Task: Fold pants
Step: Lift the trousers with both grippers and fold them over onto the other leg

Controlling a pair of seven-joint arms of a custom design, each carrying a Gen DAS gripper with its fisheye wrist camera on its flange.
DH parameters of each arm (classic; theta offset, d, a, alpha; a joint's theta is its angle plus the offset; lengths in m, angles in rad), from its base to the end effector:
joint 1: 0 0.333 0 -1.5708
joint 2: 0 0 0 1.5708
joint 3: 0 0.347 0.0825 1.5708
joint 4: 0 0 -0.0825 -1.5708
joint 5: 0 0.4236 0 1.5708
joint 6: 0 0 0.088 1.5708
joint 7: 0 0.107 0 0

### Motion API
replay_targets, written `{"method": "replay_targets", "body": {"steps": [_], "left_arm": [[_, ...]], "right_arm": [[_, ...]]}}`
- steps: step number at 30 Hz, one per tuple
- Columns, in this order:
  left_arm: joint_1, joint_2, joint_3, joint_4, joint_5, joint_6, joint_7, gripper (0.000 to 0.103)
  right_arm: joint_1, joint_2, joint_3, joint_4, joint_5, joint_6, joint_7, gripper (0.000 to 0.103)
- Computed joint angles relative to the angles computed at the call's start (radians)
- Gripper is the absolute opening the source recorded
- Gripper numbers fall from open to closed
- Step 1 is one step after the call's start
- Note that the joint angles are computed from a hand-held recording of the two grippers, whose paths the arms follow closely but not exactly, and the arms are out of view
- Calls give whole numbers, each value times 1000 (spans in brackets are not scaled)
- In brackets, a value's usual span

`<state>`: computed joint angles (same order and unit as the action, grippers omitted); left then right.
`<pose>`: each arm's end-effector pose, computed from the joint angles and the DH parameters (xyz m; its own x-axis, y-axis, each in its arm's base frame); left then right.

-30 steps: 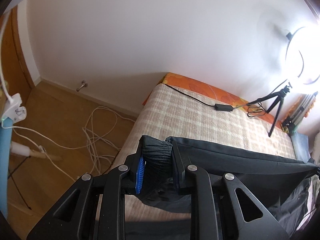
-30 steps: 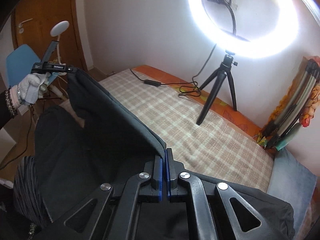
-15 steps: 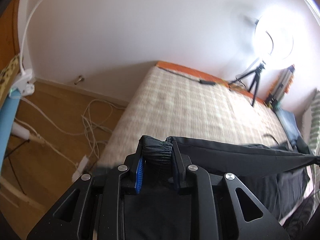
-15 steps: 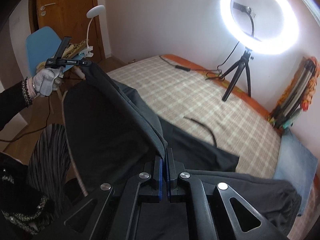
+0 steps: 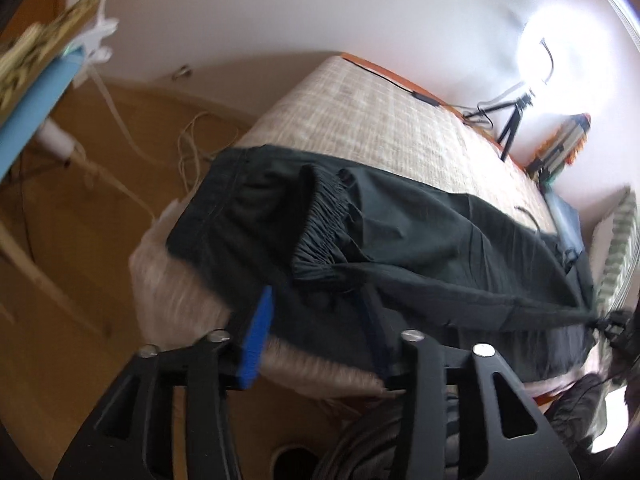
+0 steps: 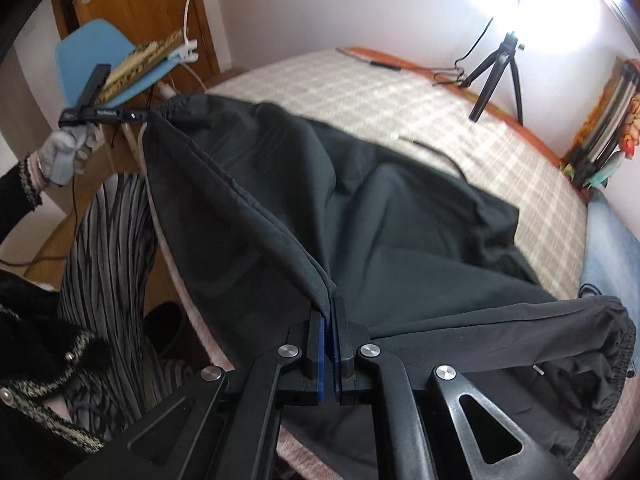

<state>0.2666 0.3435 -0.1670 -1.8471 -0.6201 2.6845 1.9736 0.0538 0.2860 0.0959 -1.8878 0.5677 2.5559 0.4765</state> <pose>0.7051 0.0995 0.3977 0.1039 -0.9289 0.3555 -0.8253 -0.2801 -0.4904 0.6870 0.0913 0.4027 0.7263 -0.6873 0.0121 -0.5779 -0.6201 -0.5305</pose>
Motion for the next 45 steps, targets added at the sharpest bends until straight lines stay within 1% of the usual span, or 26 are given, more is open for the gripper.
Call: {"method": "replay_targets", "body": {"steps": [2,3,5,6,8,10,11,14,17,18,20,24,26,27,29,30,31,32,35,37,39,40,41,45], "left_arm": [[22,-3,-17,-1,-60,-4,17,47],[33,4,-24,12,-97,-19,17,47],[49,18,-31,37,-156,-66,6,52],[50,30,-30,53,-176,-86,-11,52],[43,52,-23,78,-185,-109,-43,52],[31,67,-14,92,-175,-111,-83,51],[25,73,-10,98,-167,-106,-110,49],[33,77,-22,100,-186,-106,-127,49],[53,69,-36,94,-233,-120,-112,49],[54,71,-33,98,-238,-131,-125,51],[44,81,-19,112,-218,-151,-166,52],[26,88,-5,121,-163,-160,-216,52],[-14,99,32,137,-49,-169,-302,52],[-29,109,45,147,0,-175,-347,49],[-32,106,37,138,30,-135,-361,47],[-40,106,41,138,62,-128,-377,33],[-45,106,43,137,90,-124,-388,25],[-52,106,48,135,120,-119,-405,24],[-55,91,41,112,164,-66,-416,22],[-67,76,49,90,209,-24,-428,22],[-57,69,43,81,218,2,-422,20],[-56,66,45,79,230,14,-424,17],[-53,66,48,80,243,23,-421,9],[-28,77,45,98,244,37,-426,7]], "right_arm": [[7,8,-5,-3,-22,1,14,0],[9,14,-6,-1,-30,0,21,0],[11,25,-7,2,-44,2,34,0],[12,27,-7,0,-52,5,40,0],[13,29,-5,-4,-64,16,48,0],[7,26,1,-8,-59,19,44,0],[4,24,2,-10,-56,20,44,0],[0,20,4,-14,-52,23,42,1],[-4,20,1,-12,-52,14,43,1],[-5,21,1,-9,-52,9,45,1],[-5,24,0,-4,-51,2,50,1],[3,23,1,-12,-64,22,49,1],[4,21,2,-16,-68,26,47,2],[3,22,3,-15,-68,25,46,2],[5,25,2,-13,-71,30,52,2],[5,26,2,-12,-71,33,57,2],[4,26,3,-12,-69,33,58,2],[2,24,5,-13,-66,34,55,2],[2,21,6,-18,-66,41,49,2],[1,17,7,-22,-62,47,47,2],[1,12,9,-28,-53,55,46,2],[1,9,11,-30,-48,59,46,2],[2,6,13,-33,-43,64,45,2],[4,-10,32,-49,2,101,12,2]]}}
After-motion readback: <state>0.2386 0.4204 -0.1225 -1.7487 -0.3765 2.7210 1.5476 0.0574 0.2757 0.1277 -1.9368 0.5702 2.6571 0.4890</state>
